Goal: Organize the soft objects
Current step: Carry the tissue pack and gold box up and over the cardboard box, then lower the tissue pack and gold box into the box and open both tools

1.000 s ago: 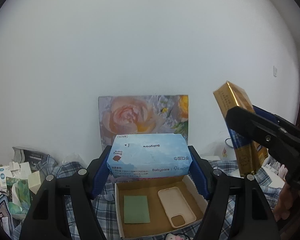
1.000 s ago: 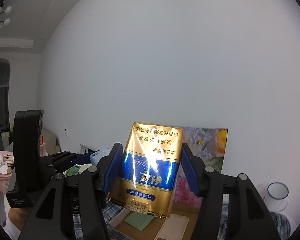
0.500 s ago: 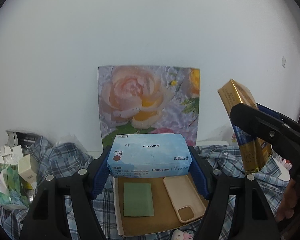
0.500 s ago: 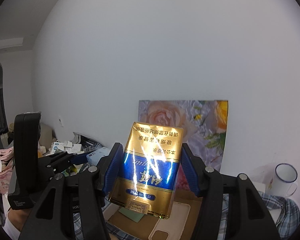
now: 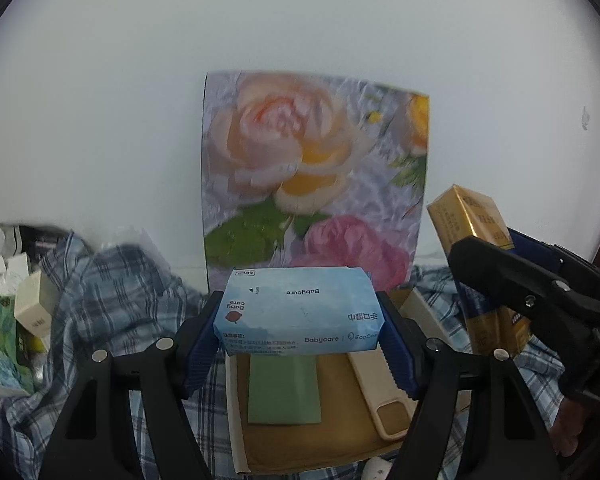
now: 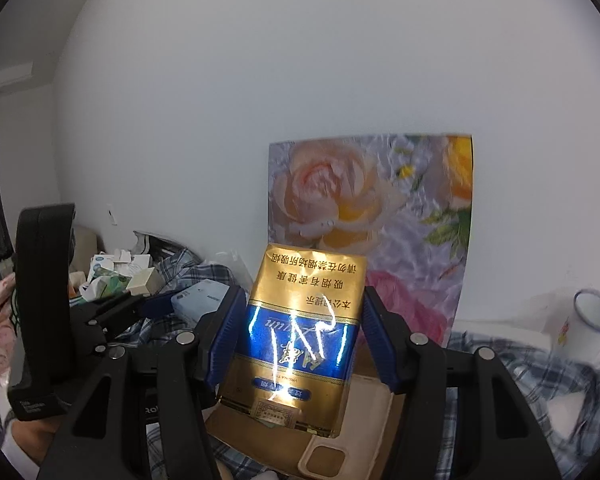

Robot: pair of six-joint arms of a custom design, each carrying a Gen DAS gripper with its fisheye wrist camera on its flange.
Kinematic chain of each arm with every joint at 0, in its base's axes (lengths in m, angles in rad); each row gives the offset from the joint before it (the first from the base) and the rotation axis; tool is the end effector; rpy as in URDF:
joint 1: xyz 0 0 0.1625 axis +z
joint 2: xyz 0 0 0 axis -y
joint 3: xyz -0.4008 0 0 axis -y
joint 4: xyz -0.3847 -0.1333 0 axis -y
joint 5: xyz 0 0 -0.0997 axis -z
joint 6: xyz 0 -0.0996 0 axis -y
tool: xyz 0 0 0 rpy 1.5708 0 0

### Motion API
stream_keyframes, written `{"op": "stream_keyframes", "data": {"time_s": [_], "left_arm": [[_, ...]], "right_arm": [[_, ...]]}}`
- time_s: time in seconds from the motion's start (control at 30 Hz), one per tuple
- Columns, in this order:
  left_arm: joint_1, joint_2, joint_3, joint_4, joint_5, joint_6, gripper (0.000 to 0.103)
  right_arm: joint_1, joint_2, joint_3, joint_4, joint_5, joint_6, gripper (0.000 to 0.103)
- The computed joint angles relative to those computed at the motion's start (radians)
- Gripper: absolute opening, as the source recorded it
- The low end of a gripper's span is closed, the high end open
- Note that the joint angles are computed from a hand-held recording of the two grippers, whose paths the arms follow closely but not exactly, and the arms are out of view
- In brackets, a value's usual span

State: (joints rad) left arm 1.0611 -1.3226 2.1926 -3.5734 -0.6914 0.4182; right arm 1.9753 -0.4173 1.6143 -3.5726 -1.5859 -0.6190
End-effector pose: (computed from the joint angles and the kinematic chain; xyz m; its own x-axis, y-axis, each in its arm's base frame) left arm -0.0344 -0.4921 0.3203 -0.7356 -0.1217 -0.6664 0.5534 0.4594 -0.6947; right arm 0.3761 -0.5436 -0.0304 -0.5938 -0.6821 0.4267 -0.7580 0.2965 -0.5809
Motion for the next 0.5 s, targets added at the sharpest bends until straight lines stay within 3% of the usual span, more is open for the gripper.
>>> {"op": "stream_keyframes", "data": {"time_s": [0.5], "left_arm": [[0.069, 0.097, -0.043, 0.039, 0.002, -0.016, 0.074]], "right_arm": [[-0.036, 0.071, -0.088, 0.096, -0.074, 0.028, 0.057]]}}
